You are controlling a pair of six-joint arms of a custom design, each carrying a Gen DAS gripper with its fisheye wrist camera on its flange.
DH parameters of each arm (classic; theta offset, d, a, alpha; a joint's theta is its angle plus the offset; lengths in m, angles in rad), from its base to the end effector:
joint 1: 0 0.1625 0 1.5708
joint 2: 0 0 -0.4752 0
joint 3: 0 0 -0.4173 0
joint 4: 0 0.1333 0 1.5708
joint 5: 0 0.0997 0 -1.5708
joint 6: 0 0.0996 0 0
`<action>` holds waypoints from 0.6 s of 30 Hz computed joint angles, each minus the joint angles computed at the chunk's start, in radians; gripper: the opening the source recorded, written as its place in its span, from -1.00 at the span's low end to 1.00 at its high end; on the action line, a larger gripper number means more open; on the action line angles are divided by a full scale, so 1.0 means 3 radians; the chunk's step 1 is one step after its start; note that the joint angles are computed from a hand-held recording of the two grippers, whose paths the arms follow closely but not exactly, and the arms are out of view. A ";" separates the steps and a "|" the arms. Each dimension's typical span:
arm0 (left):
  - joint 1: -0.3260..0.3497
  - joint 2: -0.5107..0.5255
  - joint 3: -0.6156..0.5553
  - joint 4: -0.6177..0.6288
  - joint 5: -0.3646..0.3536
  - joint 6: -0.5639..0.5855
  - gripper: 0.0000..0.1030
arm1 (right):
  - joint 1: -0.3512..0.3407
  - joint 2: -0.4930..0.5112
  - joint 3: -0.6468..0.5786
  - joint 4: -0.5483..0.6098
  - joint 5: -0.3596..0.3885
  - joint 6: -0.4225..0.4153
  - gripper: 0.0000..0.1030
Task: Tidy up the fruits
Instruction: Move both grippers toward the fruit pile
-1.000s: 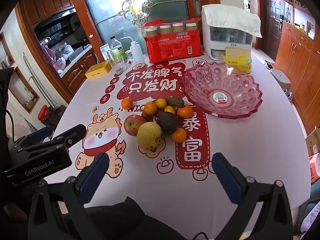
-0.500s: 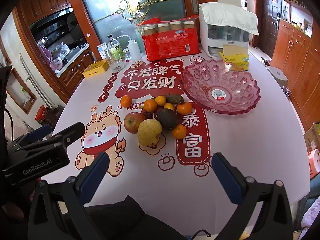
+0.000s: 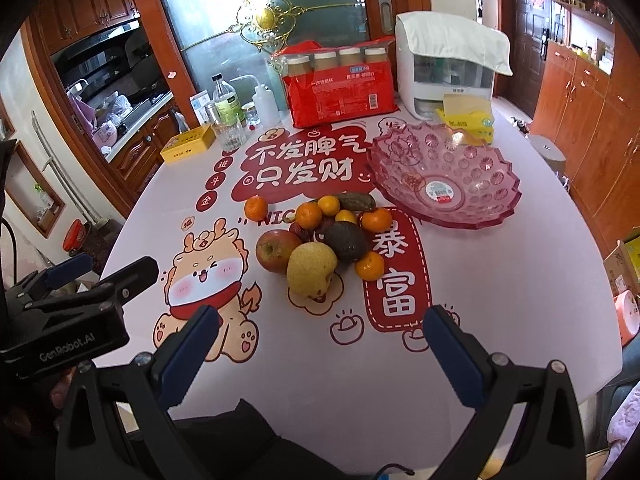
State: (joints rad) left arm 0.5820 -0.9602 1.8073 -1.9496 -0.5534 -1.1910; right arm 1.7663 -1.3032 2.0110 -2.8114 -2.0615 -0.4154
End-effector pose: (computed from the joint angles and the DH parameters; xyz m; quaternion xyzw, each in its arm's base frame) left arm -0.3932 -0.5197 0.1474 0.0267 0.8566 -0.3263 0.3988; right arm 0.1961 -0.5455 0.3244 0.2204 -0.9117 0.2281 0.2609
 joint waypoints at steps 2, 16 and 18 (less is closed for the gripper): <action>0.0019 -0.0028 0.0043 -0.0134 -0.0015 0.0155 0.98 | 0.0028 0.0022 0.0027 -0.0084 -0.0036 0.0015 0.98; 0.0210 -0.0035 0.0203 -0.1107 -0.0483 0.1023 0.98 | 0.0114 0.0067 0.0291 -0.0942 -0.0383 -0.0268 0.98; 0.0221 -0.0021 0.0205 -0.1129 -0.0516 0.1046 0.98 | 0.0108 0.0090 0.0295 -0.1059 -0.0470 -0.0336 0.98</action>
